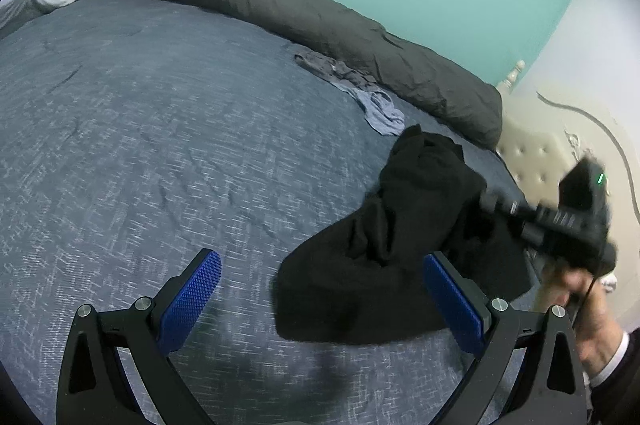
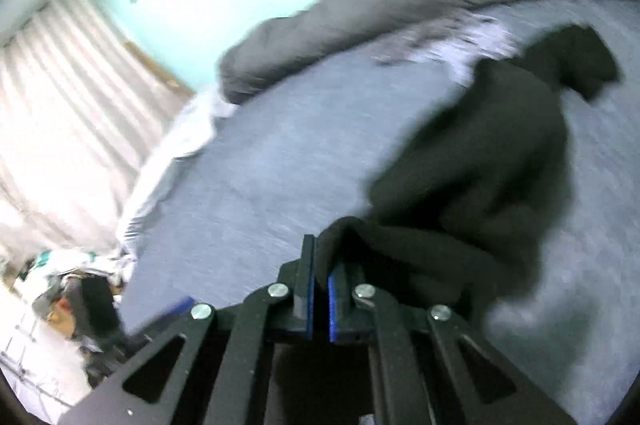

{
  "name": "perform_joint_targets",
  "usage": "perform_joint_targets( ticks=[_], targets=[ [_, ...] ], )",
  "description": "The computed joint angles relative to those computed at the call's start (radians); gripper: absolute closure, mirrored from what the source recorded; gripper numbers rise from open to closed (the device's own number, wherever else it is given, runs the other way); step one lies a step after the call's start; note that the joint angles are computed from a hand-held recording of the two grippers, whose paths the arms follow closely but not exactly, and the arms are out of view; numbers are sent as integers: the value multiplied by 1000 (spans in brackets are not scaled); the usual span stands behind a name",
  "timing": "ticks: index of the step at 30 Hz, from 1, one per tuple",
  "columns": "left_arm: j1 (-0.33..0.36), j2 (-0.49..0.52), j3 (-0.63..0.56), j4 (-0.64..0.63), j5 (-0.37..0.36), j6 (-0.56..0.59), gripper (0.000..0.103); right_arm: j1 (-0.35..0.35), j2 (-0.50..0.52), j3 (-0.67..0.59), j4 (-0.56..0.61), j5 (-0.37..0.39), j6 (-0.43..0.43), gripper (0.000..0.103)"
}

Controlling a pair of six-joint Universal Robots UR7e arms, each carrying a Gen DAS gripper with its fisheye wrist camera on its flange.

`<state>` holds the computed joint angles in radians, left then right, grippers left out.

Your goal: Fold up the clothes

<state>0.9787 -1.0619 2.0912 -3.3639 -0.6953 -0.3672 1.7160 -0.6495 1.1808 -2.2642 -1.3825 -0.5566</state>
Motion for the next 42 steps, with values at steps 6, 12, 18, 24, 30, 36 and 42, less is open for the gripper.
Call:
perform_joint_targets(
  ticks=[6,12,18,24,30,36,42],
  targets=[
    [7,-26,25,-19,49,-23,0,90,120,-166,110,121,-34,99],
    [28,-57,46,-34,77,-55,0,132,244,-350,220,51,-11,90],
    [36,-71,54,-17,76,-71,0,109,198,-259,81,14,20,53],
    [36,-69,51,-2,68,-68,0,46,100,-106,-63,-89,37,50],
    [37,-67,48,6,64,-71,0,-17,106,-60,-46,-265,75,49],
    [38,-66,47,10,63,-73,0,-44,133,-39,-20,-195,103,48],
    [44,-68,48,12,58,-77,0,-33,172,-60,-26,-138,110,65]
  ],
)
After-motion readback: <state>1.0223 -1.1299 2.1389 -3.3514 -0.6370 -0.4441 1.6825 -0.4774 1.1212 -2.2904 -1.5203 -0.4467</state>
